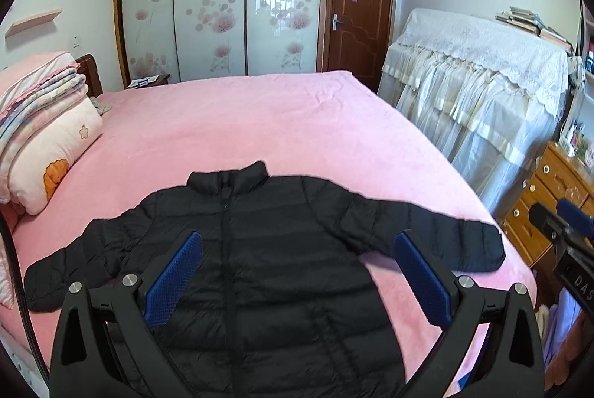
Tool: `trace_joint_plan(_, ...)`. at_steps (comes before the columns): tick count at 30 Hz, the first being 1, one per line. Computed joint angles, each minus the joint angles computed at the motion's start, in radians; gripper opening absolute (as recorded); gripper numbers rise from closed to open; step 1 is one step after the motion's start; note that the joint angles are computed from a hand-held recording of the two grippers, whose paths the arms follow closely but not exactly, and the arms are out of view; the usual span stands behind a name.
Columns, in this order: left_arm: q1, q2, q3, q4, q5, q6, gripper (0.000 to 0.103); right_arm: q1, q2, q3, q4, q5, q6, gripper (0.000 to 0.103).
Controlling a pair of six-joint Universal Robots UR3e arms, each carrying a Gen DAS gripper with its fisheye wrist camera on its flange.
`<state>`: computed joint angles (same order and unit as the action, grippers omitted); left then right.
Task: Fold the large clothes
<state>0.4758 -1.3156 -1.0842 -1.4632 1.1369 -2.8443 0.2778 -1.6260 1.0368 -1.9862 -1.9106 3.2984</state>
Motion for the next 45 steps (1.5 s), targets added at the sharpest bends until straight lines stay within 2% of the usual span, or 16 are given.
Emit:
trace_joint_plan(4, -0.12, -0.094, 0.048, 0.089, 0.065, -0.088, 0.102, -0.078, -0.027, 0.037, -0.018, 0.025, -0.029, 0.062)
trace_joint_plan(8, -0.269, -0.187, 0.05, 0.209, 0.168, -0.154, 0.102, -0.195, -0.069, 0.118, -0.05, 0.077, -0.076, 0.062)
trace_joint_plan(13, -0.432, -0.367, 0.093, 0.294, 0.251, -0.219, 0.102, -0.533, -0.121, 0.226, 0.025, 0.376, -0.162, 0.062)
trace_joint_plan(20, -0.625, -0.609, 0.122, 0.436, 0.4, -0.252, 0.102, -0.865, -0.066, 0.361, 0.103, 0.545, -0.193, 0.062)
trace_joint_plan(23, -0.666, -0.664, 0.115, 0.461, 0.407, -0.262, 0.102, -0.911, -0.032, 0.425, 0.078, 0.547, -0.166, 0.062)
trace_joint_plan(28, -0.734, -0.755, 0.133, 0.479, 0.456, -0.258, 0.102, -0.962, 0.066, 0.495, 0.016, 0.576, -0.059, 0.062)
trace_joint_plan(35, -0.75, -0.763, 0.093, 0.507, 0.451, -0.255, 0.102, -0.985, 0.163, 0.565, -0.088, 0.625, 0.058, 0.062)
trace_joint_plan(36, -0.746, -0.76, 0.089, 0.501, 0.447, -0.256, 0.102, -0.983, 0.168, 0.574, -0.107, 0.633, 0.063, 0.055)
trace_joint_plan(37, -0.739, -0.752, 0.08, 0.499, 0.439, -0.258, 0.102, -0.975, 0.172, 0.582, -0.126, 0.638, 0.056, 0.038)
trace_joint_plan(38, -0.733, -0.74, 0.067, 0.498, 0.434, -0.258, 0.102, -0.968, 0.176, 0.584, -0.134, 0.654, 0.041, 0.029)
trace_joint_plan(39, -0.726, -0.731, 0.055, 0.5, 0.431, -0.258, 0.102, -0.967, 0.174, 0.587, -0.14, 0.674, 0.026, 0.013)
trace_joint_plan(42, -0.706, -0.696, 0.016, 0.507, 0.432, -0.254, 0.102, -0.916, 0.128, 0.603, -0.195, 0.618, 0.018, 0.01)
trace_joint_plan(45, -0.67, -0.638, -0.043, 0.512, 0.421, -0.248, 0.102, -0.896, 0.026, 0.635, -0.246, 0.663, 0.009, 0.009)
